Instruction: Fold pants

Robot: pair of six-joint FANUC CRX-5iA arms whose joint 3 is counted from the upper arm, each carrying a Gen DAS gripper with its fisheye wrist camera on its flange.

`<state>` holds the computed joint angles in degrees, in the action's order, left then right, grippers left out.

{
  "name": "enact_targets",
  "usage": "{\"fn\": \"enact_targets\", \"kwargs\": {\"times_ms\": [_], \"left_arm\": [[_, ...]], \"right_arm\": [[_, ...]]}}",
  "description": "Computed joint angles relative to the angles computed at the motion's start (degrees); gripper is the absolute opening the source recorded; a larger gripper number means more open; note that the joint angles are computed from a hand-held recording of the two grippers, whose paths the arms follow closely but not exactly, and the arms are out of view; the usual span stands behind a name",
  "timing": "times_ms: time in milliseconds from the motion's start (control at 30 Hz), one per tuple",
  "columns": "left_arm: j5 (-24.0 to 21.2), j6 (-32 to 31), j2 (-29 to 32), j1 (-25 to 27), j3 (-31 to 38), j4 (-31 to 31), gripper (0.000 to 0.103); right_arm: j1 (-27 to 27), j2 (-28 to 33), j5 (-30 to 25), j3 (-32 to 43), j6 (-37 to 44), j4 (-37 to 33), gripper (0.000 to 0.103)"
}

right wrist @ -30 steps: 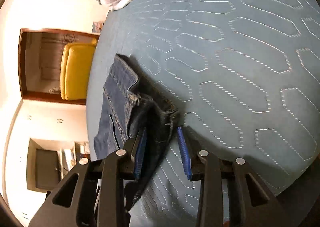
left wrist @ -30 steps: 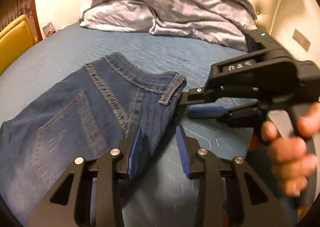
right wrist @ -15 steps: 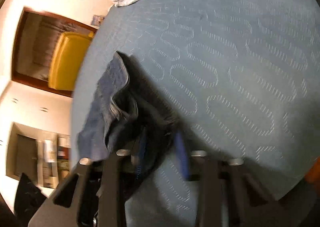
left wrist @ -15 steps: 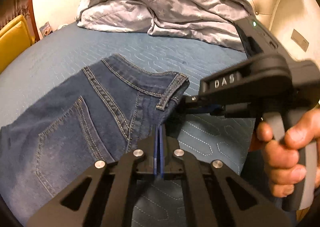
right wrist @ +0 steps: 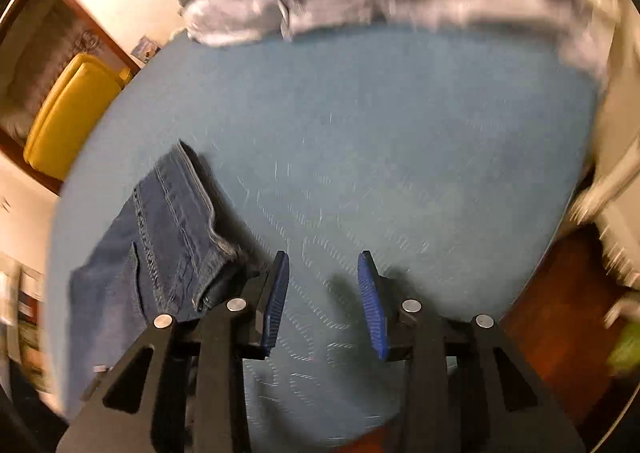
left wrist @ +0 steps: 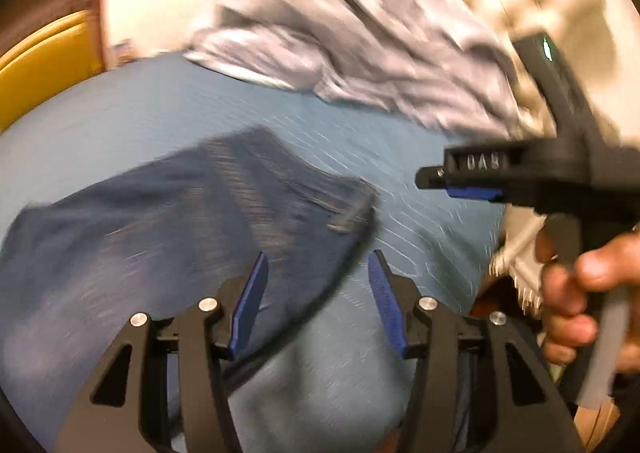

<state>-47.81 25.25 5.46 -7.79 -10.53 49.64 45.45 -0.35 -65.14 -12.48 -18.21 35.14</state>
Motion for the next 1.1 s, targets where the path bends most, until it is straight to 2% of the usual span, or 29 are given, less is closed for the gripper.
{"fn": "enact_targets", "kwargs": {"times_ms": [33,100,133,233,267,333,433,467,500,533,567,633,700,767,800,867,900,933,1000,1033,1100], "left_arm": [[0.7,1.2,-1.0,2.0,-1.0,0.3,0.052],[1.0,6.6,-1.6,8.2,-1.8,-0.4,0.049],[1.0,9.2,-1.4,11.1,-1.4,-2.4,0.047],[1.5,11.8,-0.5,17.8,-0.6,-5.8,0.047],[0.6,13.7,0.9,20.4,1.1,-7.8,0.047],[-2.7,16.8,4.7,25.1,6.1,-10.8,0.047],[-7.0,17.3,10.3,28.5,13.9,-14.1,0.048],[-8.6,19.3,13.0,29.9,17.9,-16.6,0.044],[-8.4,21.7,14.2,30.7,20.3,-18.5,0.031],[-7.2,25.2,15.2,31.8,22.6,-20.4,0.034],[-5.7,27.8,15.8,32.4,24.4,-22.7,0.036],[-5.6,27.3,17.5,33.2,26.7,-21.0,0.038],[-8.7,22.0,20.2,33.0,28.8,-13.9,0.038],[-13.4,17.8,23.9,31.4,32.9,-11.6,0.039],[-15.5,17.7,25.9,30.6,35.6,-12.2,0.039],[-13.8,17.6,27.6,28.9,38.8,-17.4,0.037],[-12.2,18.3,28.1,28.8,39.8,-19.2,0.021],[-12.0,20.6,29.0,29.2,41.4,-19.9,0.016],[-11.2,26.6,30.3,29.7,44.8,-23.3,0.018],[-11.2,25.8,30.2,30.0,44.6,-22.2,0.021],[-12.0,18.4,29.1,30.2,41.6,-15.1,0.033]], "right_arm": [[0.8,0.8,-1.4,0.9,0.9,1.8,0.04],[2.3,3.4,-2.2,3.3,4.6,6.3,0.058],[3.0,5.4,-2.4,5.0,7.1,8.6,0.071],[4.2,12.3,0.0,11.6,16.8,11.3,0.076],[4.3,13.4,0.5,12.9,18.7,10.8,0.079],[4.3,17.4,2.4,17.4,24.8,8.3,0.08],[4.1,22.4,0.5,23.7,31.2,4.3,0.08],[4.0,23.4,-0.2,24.7,32.1,4.0,0.081],[3.9,25.5,-3.5,27.3,33.7,3.0,0.081],[3.6,27.2,-7.0,29.5,35.0,1.5,0.081],[3.2,27.3,-7.4,29.4,35.0,0.5,0.084],[2.6,25.0,-4.7,26.4,31.1,-0.9,0.088],[2.4,24.8,-4.9,26.7,32.3,-1.9,0.088],[2.6,25.7,-7.3,28.3,33.4,-1.1,0.088],[2.5,25.8,-6.5,29.1,34.2,-0.9,0.088],[1.6,26.7,-4.8,31.2,36.6,-1.4,0.088],[1.3,28.5,-5.4,34.2,39.1,-1.3,0.088],[1.1,30.2,-6.0,37.1,41.2,-1.1,0.088],[0.6,33.9,-6.5,43.4,46.2,-0.8,0.088],[0.5,36.0,-6.9,47.0,48.9,-1.0,0.088],[-0.1,41.1,-7.9,55.7,55.8,-2.5,0.087]]}}
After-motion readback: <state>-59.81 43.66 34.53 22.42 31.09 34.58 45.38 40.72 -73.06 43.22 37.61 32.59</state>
